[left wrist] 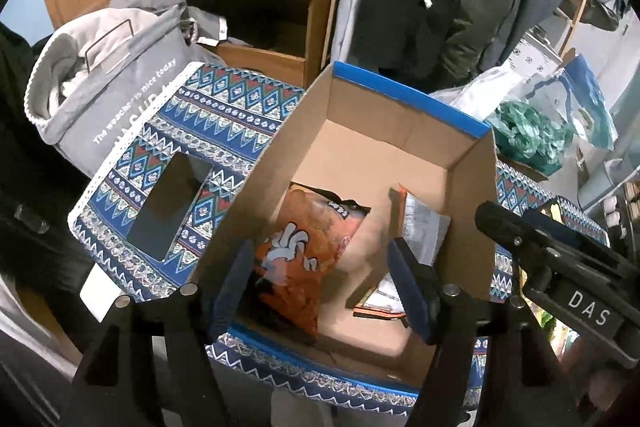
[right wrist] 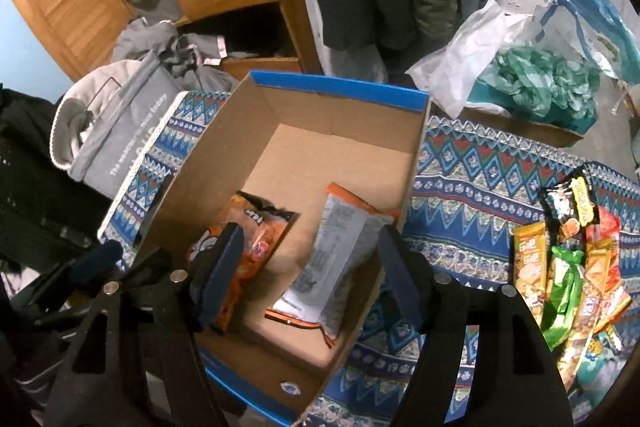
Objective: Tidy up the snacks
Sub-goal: 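Lower both bags into the box and open both tools, then withdraw both tools from the box back over the snack pile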
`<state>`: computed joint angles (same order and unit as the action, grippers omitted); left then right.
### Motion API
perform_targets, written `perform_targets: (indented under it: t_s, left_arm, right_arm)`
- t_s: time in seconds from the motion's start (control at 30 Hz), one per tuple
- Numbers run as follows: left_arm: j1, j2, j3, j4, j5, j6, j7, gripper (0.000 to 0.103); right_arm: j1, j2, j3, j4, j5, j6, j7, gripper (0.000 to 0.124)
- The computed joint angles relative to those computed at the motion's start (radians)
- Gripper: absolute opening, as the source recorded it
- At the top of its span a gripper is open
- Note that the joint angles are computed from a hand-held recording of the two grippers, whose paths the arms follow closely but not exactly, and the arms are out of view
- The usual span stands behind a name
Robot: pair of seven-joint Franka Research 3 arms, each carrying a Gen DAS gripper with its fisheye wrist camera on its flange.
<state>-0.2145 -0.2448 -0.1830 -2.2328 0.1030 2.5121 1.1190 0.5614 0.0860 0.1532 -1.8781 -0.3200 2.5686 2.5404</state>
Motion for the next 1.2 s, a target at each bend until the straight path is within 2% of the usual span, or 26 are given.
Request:
perform_targets:
  t_s: [0.43, 1.2]
  left_arm:
    - [-0.044, 0.008, -0.01, 0.027, -0.064, -0.017, 0.045, 0.071]
    - [-0.149, 0.069, -0.07, 0.109, -0.143, -0.07, 0.11, 0.071]
  right_arm:
    - [-0.042, -0.109, 0.02, -0.121, -0.042, -0.005, 0.057, 0.071]
    - [-0.229, -0.459, 0.111, -0.49, 0.041, -0.034, 0.083, 0.071]
